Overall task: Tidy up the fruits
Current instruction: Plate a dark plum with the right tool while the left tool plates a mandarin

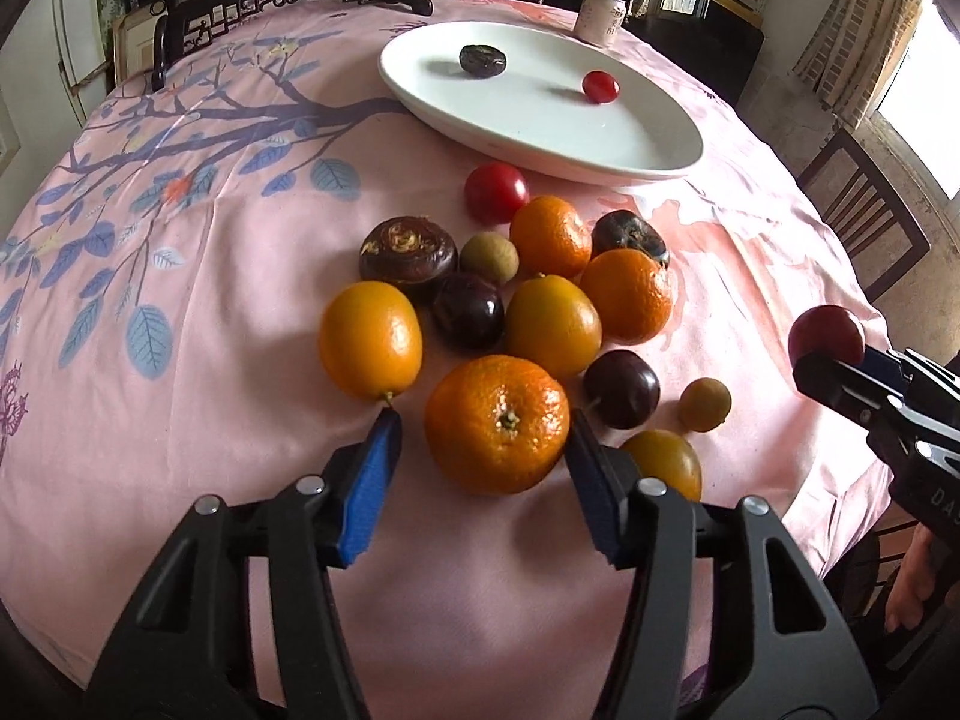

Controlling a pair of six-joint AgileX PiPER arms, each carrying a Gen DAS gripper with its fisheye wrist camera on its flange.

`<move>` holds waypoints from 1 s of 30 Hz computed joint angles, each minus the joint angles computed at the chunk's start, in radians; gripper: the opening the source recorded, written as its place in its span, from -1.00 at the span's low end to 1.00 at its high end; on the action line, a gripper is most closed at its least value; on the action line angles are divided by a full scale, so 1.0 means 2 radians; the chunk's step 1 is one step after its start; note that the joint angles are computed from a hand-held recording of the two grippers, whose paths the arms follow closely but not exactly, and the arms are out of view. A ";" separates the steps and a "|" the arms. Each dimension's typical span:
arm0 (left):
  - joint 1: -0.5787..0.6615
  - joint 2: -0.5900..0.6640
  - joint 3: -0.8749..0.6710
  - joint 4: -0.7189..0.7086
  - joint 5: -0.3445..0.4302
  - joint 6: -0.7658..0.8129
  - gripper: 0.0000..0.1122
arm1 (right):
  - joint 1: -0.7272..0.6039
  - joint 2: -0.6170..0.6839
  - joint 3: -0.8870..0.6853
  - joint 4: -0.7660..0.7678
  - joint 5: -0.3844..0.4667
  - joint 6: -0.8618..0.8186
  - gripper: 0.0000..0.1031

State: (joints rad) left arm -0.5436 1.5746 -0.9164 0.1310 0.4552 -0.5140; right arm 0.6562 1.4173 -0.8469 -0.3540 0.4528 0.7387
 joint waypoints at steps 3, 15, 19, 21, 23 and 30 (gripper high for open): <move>-0.001 0.007 -0.006 0.004 -0.007 -0.004 -0.18 | -0.002 0.000 0.001 0.008 -0.002 -0.008 -0.24; -0.001 -0.053 -0.003 -0.003 0.013 0.011 -0.20 | -0.006 -0.003 -0.005 0.018 -0.009 -0.025 -0.24; 0.012 -0.063 -0.032 -0.015 0.033 0.047 -0.20 | -0.014 0.009 -0.024 0.031 -0.005 -0.047 -0.24; 0.027 -0.048 -0.069 -0.024 0.052 0.074 -0.20 | -0.023 0.020 -0.040 0.053 -0.002 -0.076 -0.24; 0.041 -0.019 -0.118 -0.013 0.073 0.084 -0.20 | -0.033 0.037 -0.069 0.072 0.009 -0.110 -0.24; 0.102 0.200 -0.428 -0.068 0.188 0.137 -0.20 | -0.072 0.183 -0.282 0.122 0.052 -0.245 -0.24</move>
